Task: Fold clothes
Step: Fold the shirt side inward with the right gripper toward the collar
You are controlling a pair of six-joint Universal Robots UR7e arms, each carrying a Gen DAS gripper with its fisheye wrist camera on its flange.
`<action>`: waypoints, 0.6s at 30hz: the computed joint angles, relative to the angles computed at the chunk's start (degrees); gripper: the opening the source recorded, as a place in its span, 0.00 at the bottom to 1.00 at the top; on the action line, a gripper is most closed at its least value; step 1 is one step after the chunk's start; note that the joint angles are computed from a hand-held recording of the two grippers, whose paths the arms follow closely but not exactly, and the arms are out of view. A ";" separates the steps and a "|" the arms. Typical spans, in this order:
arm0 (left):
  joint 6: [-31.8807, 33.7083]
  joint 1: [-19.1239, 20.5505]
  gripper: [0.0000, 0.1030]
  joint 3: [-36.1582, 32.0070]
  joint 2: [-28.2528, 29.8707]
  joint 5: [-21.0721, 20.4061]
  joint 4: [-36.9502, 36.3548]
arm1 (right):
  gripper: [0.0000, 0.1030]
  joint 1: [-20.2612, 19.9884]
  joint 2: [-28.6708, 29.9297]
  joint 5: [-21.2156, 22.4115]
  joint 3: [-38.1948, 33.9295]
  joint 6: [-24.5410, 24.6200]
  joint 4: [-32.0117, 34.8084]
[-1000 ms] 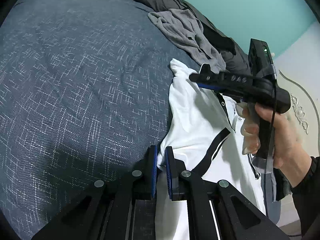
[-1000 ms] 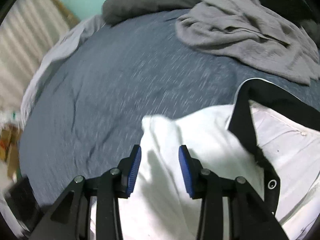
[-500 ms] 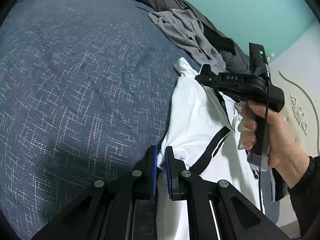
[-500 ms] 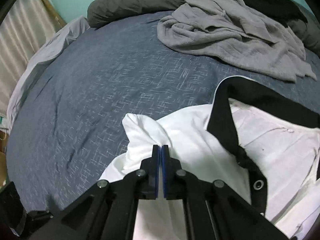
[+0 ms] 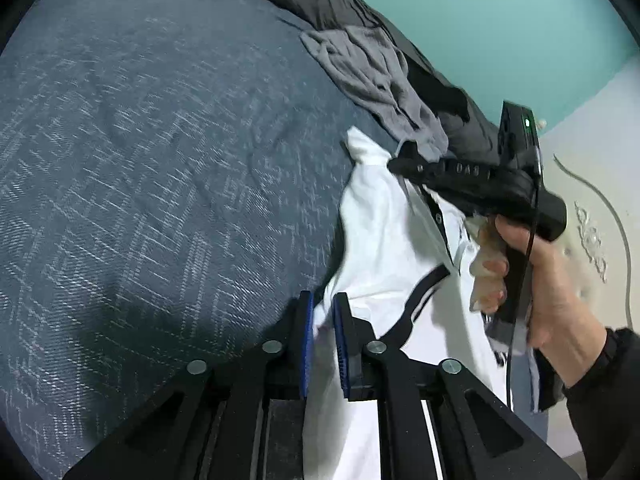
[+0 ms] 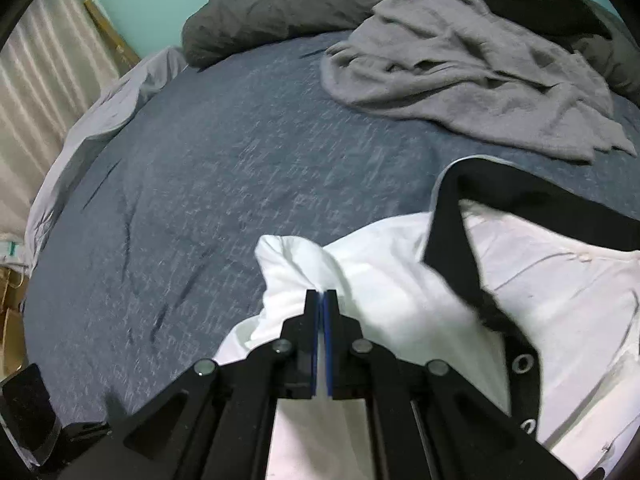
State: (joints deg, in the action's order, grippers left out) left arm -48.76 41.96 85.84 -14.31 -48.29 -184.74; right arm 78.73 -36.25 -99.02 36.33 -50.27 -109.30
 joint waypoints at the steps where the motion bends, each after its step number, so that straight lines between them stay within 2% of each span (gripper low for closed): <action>1: 0.10 -0.05 0.15 -0.01 -0.02 0.40 -0.26 | 0.02 0.05 -0.19 0.03 0.27 -0.34 0.26; 4: 1.02 -0.10 0.18 -0.17 -0.24 1.67 -0.98 | 0.02 0.12 -0.19 -0.15 0.39 0.32 0.56; 7: 2.93 0.59 0.28 -1.49 0.09 0.17 -0.86 | 0.02 0.21 -0.74 -0.40 1.25 -0.26 0.23; 10: 5.50 1.38 0.28 -4.60 1.44 -1.61 2.18 | 0.02 0.18 -0.83 -0.49 1.22 -0.30 0.66; 12: 6.58 2.07 0.27 -6.29 2.47 -2.74 3.41 | 0.02 0.11 -0.88 -0.26 1.08 0.03 1.18; 13: 6.22 2.20 0.18 -6.43 2.75 -2.93 3.66 | 0.02 0.07 -0.90 -0.11 1.05 0.19 1.38; 14: 6.07 2.12 0.05 -6.36 2.89 -2.72 3.73 | 0.02 0.04 -0.92 0.02 1.03 0.34 1.55; 18: 4.57 1.05 0.05 -3.88 1.96 -0.14 1.58 | 0.02 0.20 -0.94 -0.46 1.15 0.59 1.09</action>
